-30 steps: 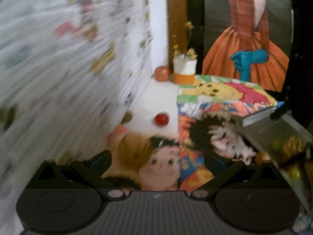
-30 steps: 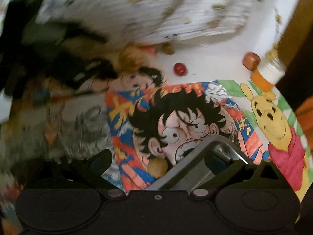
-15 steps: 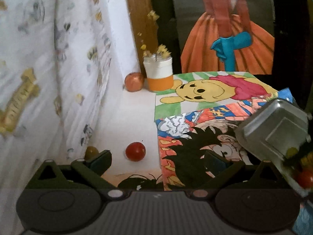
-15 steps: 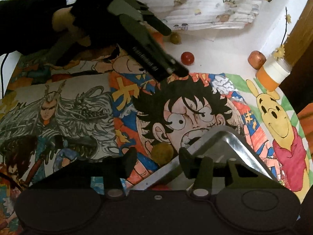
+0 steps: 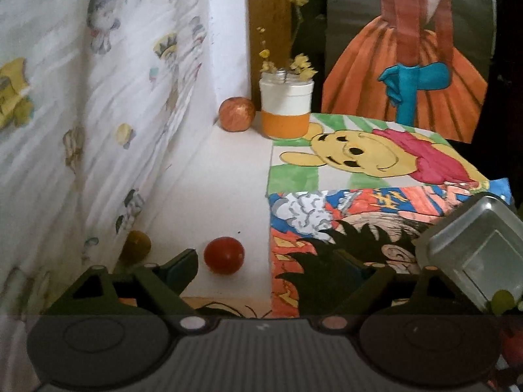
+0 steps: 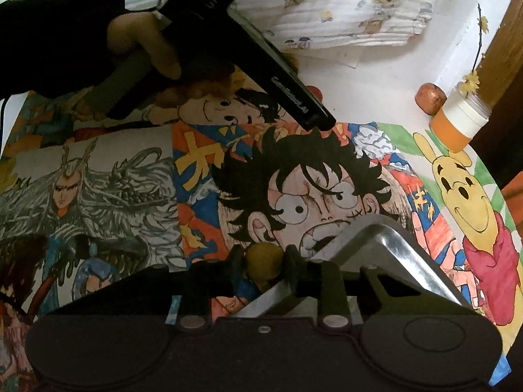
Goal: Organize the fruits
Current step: 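Grasp the red cherry tomato with the left gripper while the right gripper grasps a small brown fruit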
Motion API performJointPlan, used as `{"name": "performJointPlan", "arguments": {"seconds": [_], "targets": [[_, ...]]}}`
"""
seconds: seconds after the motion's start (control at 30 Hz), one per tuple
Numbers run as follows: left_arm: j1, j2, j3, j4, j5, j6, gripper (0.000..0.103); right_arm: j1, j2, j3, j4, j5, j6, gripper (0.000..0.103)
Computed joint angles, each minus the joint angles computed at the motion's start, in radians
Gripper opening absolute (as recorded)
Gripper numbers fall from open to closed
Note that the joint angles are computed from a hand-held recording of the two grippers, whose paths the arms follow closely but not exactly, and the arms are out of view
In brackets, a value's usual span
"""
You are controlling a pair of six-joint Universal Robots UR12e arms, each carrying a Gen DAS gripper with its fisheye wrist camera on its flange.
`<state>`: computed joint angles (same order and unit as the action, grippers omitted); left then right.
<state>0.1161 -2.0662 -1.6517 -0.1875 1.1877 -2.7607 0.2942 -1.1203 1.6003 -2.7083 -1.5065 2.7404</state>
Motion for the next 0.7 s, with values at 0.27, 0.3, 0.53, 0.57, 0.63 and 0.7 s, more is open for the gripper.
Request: {"name": "performJointPlan", "arguments": {"seconds": [0.27,0.3,0.53,0.57,0.63,0.7], "targets": [[-0.007,-0.021,0.035,-0.040,0.030,-0.080,0.077,-0.006,0.015,-0.008,-0.032,0.022,0.030,0.030],[-0.007,-0.023,0.037,-0.044,0.029,-0.085,0.075,-0.006,0.017,-0.009,-0.035,0.024,0.032,0.030],[-0.014,-0.033,0.047,-0.044,0.073,-0.107,0.063,-0.009,0.030,-0.018,-0.057,0.040,0.061,0.030],[-0.014,-0.034,0.048,-0.042,0.077,-0.109,0.063,-0.009,0.032,-0.019,-0.061,0.042,0.067,0.030],[-0.016,-0.037,0.048,-0.033,0.085,-0.110,0.059,-0.010,0.036,-0.023,-0.064,0.046,0.077,0.030],[-0.018,-0.039,0.046,-0.022,0.095,-0.104,0.055,-0.011,0.040,-0.027,-0.065,0.047,0.080,0.030]]}}
